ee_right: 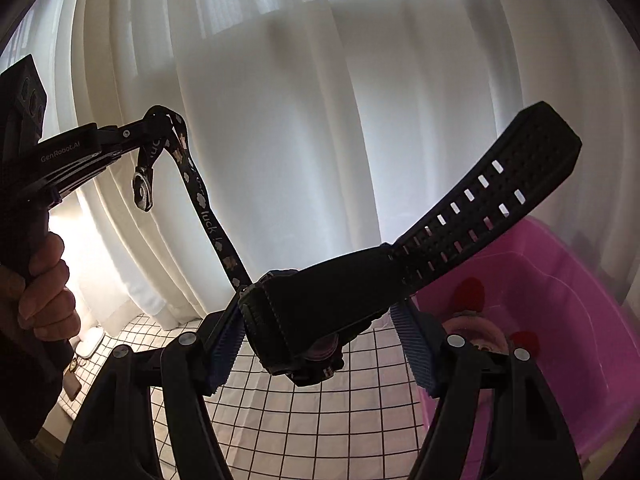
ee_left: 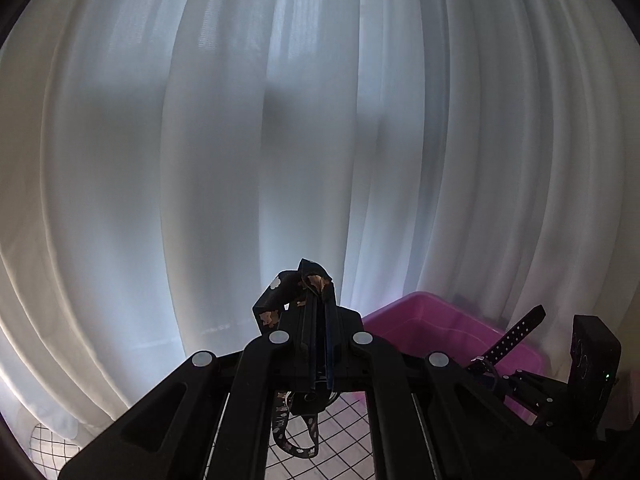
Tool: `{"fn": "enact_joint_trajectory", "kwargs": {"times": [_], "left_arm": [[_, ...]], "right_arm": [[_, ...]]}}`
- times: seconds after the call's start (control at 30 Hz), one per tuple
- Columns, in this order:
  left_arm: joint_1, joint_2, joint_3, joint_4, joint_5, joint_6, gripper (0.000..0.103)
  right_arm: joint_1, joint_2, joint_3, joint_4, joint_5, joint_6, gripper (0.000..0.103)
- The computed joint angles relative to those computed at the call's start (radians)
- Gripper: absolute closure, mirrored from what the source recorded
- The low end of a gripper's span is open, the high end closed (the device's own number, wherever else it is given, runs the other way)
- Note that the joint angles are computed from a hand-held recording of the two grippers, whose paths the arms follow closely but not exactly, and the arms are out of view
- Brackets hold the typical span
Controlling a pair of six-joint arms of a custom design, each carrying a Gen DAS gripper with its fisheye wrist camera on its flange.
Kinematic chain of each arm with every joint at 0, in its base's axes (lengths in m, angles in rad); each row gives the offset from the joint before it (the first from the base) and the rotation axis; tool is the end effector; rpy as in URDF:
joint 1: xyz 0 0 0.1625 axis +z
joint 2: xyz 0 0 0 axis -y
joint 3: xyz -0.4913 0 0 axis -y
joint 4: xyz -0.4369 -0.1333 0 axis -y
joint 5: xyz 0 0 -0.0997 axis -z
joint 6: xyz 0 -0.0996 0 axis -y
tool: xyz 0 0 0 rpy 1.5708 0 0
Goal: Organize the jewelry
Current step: 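Lift and carry the lanyard and watch over the pink bin with both tools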
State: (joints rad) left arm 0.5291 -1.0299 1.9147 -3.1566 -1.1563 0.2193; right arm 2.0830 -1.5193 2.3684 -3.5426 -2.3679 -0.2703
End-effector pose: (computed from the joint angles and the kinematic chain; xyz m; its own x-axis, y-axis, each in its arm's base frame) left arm -0.4863 -0.4852 0.2402 -0.5263 0.7272 -0.4407 0.7932 0.2331 -0.5626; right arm 0.2599 -0.3356 0.3849 -0.8348 0.1107 0.5393 -0.4516 0.4225 -0.7858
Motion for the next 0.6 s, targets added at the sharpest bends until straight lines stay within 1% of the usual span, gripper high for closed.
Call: {"fn": "enact_joint_trajectory", "kwargs": {"times": [0.3, 0.37, 0.4, 0.47, 0.53, 0.6], "left_arm": [[-0.070, 0.106, -0.113, -0.042, -0.105, -0.005, 0.100], [-0.079, 0.135, -0.137, -0.036, -0.127, -0.028, 0.100], [-0.083, 0.151, -0.149, -0.030, -0.137, -0.044, 0.099], [-0.088, 0.184, -0.172, -0.014, -0.155, -0.070, 0.099], [-0.096, 0.212, -0.194, 0.011, -0.147, -0.091, 0.099], [-0.096, 0.242, -0.209, 0.046, -0.148, -0.117, 0.099]], "right_arm": [[0.014, -0.143, 0.008, -0.090, -0.091, -0.132, 0.035], [-0.001, -0.179, 0.017, -0.091, -0.104, -0.152, 0.035], [-0.010, -0.194, 0.021, -0.088, -0.107, -0.156, 0.035], [-0.032, -0.229, 0.031, -0.057, -0.109, -0.137, 0.035], [-0.050, -0.258, 0.046, -0.018, -0.117, -0.108, 0.035], [-0.084, -0.292, 0.063, 0.032, -0.113, -0.079, 0.035]]}}
